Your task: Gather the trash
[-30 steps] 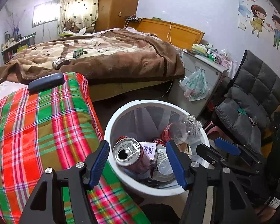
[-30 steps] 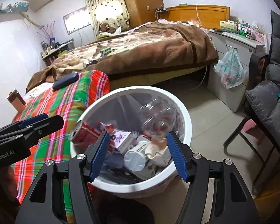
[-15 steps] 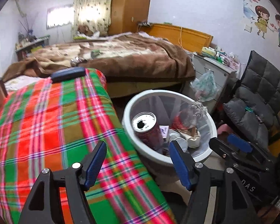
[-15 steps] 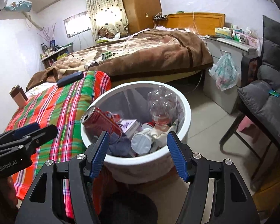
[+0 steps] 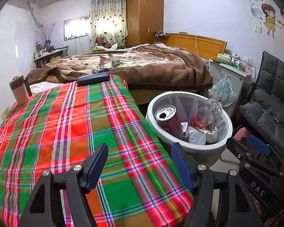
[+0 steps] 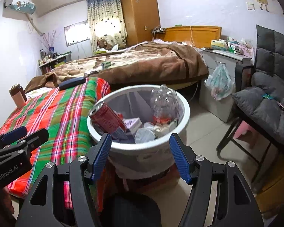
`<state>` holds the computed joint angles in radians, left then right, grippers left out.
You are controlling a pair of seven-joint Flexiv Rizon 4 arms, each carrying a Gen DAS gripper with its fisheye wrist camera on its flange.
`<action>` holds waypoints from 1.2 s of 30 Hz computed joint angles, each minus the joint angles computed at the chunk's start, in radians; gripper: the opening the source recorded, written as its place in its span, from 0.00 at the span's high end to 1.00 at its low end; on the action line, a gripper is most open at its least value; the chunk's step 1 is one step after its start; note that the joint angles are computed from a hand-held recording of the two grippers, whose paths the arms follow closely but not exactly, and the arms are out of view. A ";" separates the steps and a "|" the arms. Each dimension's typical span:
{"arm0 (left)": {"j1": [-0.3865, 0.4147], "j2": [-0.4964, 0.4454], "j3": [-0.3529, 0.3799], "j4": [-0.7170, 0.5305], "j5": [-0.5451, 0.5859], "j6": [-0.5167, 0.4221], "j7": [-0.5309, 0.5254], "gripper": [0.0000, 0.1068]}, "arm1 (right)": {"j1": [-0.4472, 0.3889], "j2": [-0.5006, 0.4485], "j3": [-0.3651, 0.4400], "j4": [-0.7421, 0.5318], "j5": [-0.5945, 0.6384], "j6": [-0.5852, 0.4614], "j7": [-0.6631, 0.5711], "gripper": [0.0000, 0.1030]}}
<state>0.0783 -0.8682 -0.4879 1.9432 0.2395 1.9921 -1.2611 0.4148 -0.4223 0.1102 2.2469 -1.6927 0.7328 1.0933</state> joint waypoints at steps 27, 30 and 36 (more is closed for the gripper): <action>-0.027 0.021 0.066 0.040 0.060 0.099 -0.071 0.36 | 0.034 -0.006 0.006 -0.014 0.006 -0.031 0.008 0.37; -0.025 0.021 0.065 0.040 0.063 0.098 -0.073 0.36 | 0.033 -0.006 0.005 -0.014 0.002 -0.028 0.009 0.37; -0.026 0.023 0.067 0.044 0.064 0.100 -0.076 0.36 | 0.033 -0.006 0.005 -0.015 -0.001 -0.028 0.011 0.37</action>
<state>0.0524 -0.8457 -0.4214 1.9868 0.3037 2.0923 -1.3374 0.4474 -0.4286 0.1152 2.2315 -1.6936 0.7049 1.1041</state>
